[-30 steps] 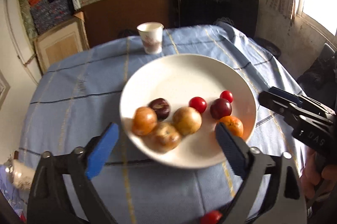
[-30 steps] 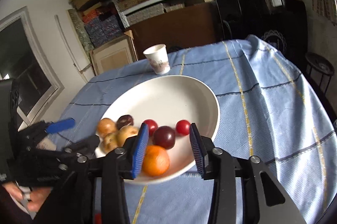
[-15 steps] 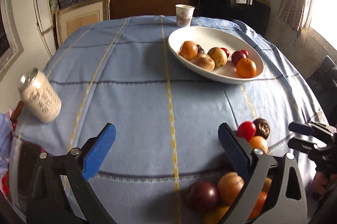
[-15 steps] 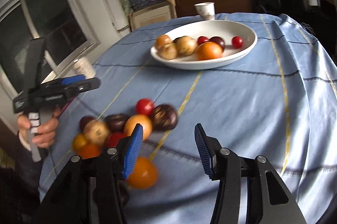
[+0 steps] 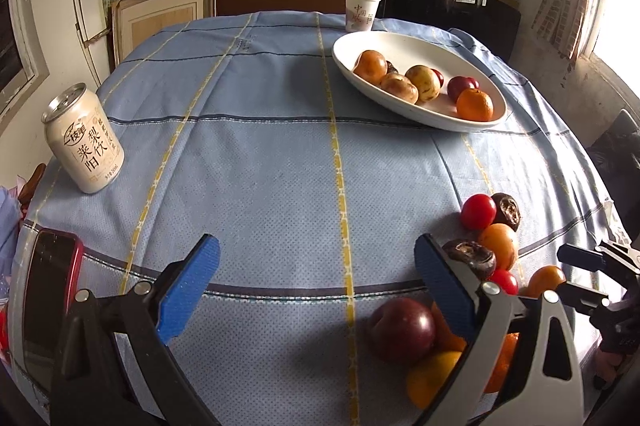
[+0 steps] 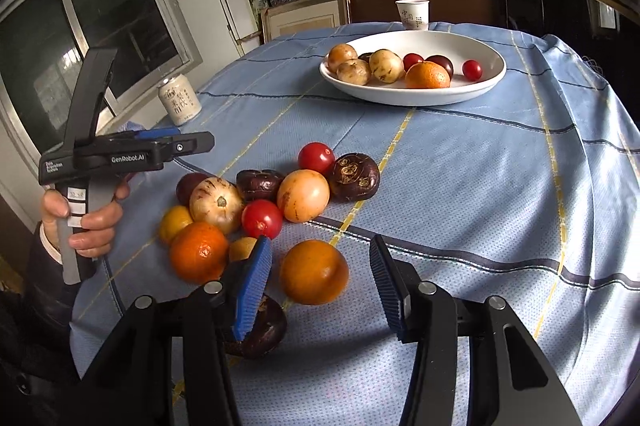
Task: Organize fruits
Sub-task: 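Move the left gripper to a dark red plum while the right gripper reaches an orange, then close the left gripper on the dark red plum while the right gripper grasps the orange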
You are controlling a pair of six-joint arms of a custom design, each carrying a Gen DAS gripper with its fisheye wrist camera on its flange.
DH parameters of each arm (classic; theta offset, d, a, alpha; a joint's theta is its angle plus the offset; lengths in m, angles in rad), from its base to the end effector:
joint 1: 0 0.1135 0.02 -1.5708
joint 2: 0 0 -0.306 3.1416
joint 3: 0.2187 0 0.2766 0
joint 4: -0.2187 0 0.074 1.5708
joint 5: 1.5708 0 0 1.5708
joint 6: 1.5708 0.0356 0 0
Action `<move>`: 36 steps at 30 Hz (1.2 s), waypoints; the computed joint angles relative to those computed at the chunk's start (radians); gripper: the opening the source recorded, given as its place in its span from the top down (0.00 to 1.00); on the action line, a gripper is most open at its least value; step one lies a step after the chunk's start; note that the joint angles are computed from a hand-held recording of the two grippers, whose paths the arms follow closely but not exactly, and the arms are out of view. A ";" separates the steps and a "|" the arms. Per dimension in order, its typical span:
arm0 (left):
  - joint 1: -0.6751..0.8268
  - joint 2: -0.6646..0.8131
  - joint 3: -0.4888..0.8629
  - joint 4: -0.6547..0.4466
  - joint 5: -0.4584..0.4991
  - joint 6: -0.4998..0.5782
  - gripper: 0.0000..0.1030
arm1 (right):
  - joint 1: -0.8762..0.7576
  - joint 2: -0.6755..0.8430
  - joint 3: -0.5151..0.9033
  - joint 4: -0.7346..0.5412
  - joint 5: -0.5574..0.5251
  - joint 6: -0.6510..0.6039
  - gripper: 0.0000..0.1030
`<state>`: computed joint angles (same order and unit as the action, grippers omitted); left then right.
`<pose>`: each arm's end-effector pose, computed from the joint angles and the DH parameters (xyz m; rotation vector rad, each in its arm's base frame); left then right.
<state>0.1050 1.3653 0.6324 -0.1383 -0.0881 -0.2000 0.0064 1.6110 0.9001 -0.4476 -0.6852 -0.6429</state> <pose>0.2671 0.0313 0.1933 -0.4091 2.4039 0.0651 0.3166 0.0246 0.1955 -0.9603 2.2771 0.6736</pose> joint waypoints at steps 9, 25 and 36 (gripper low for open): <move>0.003 0.002 0.000 -0.004 -0.003 0.004 0.07 | 0.028 0.002 -0.004 0.024 0.061 0.012 0.50; 0.000 0.006 -0.001 -0.006 -0.007 0.002 0.07 | 0.048 0.018 0.003 0.017 0.093 0.005 0.50; 0.054 -0.001 -0.002 -0.024 0.139 0.033 0.08 | -0.010 0.101 0.080 -0.063 -0.019 0.043 0.63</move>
